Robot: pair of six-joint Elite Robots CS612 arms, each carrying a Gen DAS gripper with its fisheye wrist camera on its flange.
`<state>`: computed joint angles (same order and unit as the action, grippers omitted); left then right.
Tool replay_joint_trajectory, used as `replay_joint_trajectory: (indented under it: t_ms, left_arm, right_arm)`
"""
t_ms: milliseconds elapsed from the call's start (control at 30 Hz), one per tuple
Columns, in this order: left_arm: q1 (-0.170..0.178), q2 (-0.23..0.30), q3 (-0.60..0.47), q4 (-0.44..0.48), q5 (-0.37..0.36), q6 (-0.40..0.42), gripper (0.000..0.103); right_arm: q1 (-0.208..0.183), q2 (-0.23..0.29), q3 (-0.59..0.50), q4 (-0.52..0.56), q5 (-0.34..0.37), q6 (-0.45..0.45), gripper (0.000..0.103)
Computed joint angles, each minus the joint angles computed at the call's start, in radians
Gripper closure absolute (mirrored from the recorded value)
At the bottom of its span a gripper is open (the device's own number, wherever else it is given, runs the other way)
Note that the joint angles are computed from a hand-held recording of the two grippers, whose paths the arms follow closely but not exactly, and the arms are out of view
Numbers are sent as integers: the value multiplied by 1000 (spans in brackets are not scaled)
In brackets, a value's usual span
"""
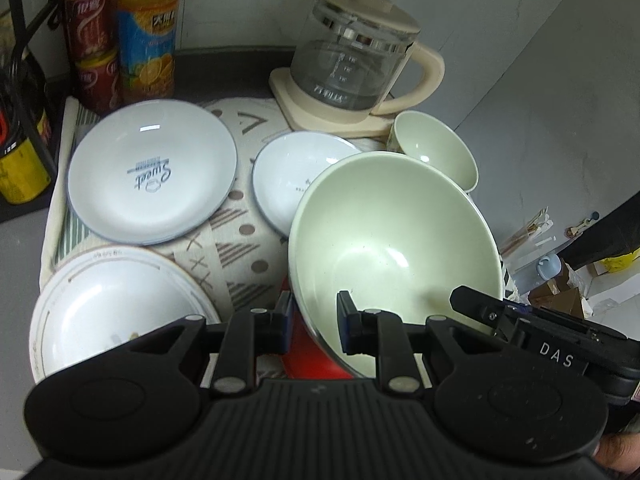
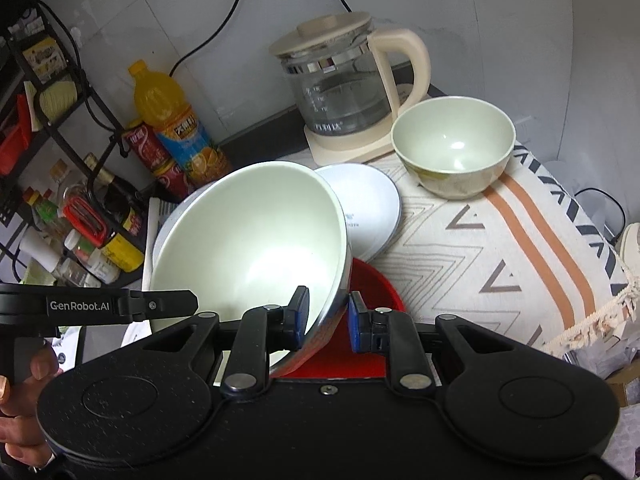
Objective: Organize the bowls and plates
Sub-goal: 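Lower the large green bowl into the red bowl and open the right tool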
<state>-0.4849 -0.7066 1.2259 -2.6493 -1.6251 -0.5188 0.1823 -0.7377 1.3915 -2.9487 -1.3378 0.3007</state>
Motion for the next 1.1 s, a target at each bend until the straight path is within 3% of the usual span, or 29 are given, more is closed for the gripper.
replay_joint_trajectory:
  t_ms: [467, 967, 1100]
  left_arm:
    - [8, 16, -1, 43, -49, -48, 82]
    - [8, 44, -50, 117, -90, -6, 79]
    - [10, 46, -60, 133, -101, 9, 72]
  right_arm:
    - [1, 0, -8, 103, -12, -8, 82]
    - [6, 6, -17, 171, -67, 24, 79]
    - [9, 4, -11, 158, -78, 49, 78]
